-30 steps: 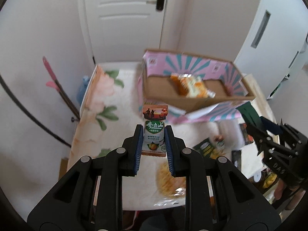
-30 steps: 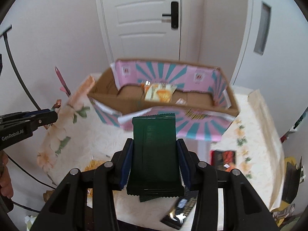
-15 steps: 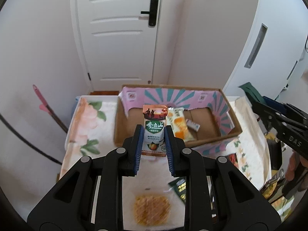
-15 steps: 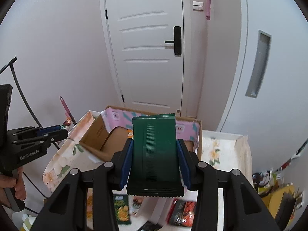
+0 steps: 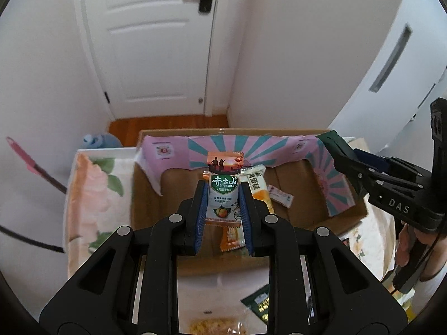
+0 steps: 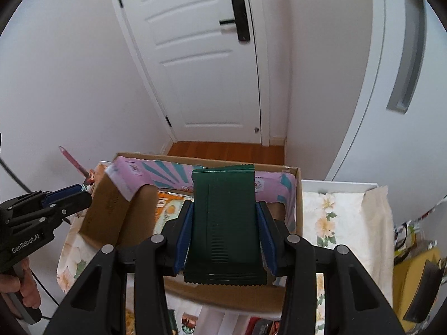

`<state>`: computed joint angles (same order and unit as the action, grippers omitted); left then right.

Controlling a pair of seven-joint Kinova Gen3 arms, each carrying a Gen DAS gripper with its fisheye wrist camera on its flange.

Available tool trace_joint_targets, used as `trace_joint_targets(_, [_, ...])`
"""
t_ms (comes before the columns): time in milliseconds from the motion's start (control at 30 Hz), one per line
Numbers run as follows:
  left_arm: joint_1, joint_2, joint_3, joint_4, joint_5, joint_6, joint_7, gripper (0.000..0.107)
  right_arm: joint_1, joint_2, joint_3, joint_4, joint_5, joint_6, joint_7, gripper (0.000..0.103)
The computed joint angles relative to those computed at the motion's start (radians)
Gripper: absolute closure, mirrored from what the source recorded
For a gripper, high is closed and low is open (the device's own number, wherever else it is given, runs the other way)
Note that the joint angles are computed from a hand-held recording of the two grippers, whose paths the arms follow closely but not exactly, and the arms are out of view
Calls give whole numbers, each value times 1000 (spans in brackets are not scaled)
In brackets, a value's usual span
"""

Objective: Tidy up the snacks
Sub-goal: 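Carry the pouch and green packet into the box and open both tools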

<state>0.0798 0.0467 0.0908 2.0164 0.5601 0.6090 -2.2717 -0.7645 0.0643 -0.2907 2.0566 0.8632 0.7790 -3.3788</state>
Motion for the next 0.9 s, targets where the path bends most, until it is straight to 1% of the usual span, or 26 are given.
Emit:
trace_joint_targets(100, [16,83,13,-42,-51,-6,47,88,25,24,23,8,-12,-54,5,62])
trace_joint_targets(167, [21,121,22,-60,-88,-8,81,88,33,41,36,4,-25,-76,17,62])
trace_joint_targets(367, [45,174,40,-82,-207,-37,184,88,41,69,72,0,-59,-122,53,62])
trace_joint_targets(400, [48,174,41,-83,-222,-42,197,86,42,72,77,-2,-62,-128,58,62])
trace_joint_targets(433, [51,172,44,-78,-235,-53,206,83,42,73,81,-2,-66,-134,61,62])
trace_joint_targets(467, [54,169,46,-72,-248,-63,214,61,41,73,84,-2,-70,-137,64,62])
trace_joint_targets(500, [60,164,47,-67,-273,-73,238,19,38,72,86,-1,-71,-139,63,62])
trace_joint_targets(533, [76,153,35,-52,-288,-100,252,4,36,70,87,0,-71,-140,62,62])
trace_joint_targets(567, [72,135,39,-32,-288,-129,250,5,35,68,88,0,-72,-140,63,62])
trace_joint_targets(600, [51,123,57,-21,-274,-142,232,5,34,66,88,2,-73,-140,63,62])
trace_joint_targets(700, [58,105,45,-11,-306,-144,247,5,34,56,86,8,-75,-144,57,62])
trace_joint_targets(800, [27,79,53,5,-264,-121,212,5,32,46,77,21,-84,-153,41,62])
trace_joint_targets(900, [18,48,45,29,-233,-118,186,5,24,53,68,20,-92,-152,44,62])
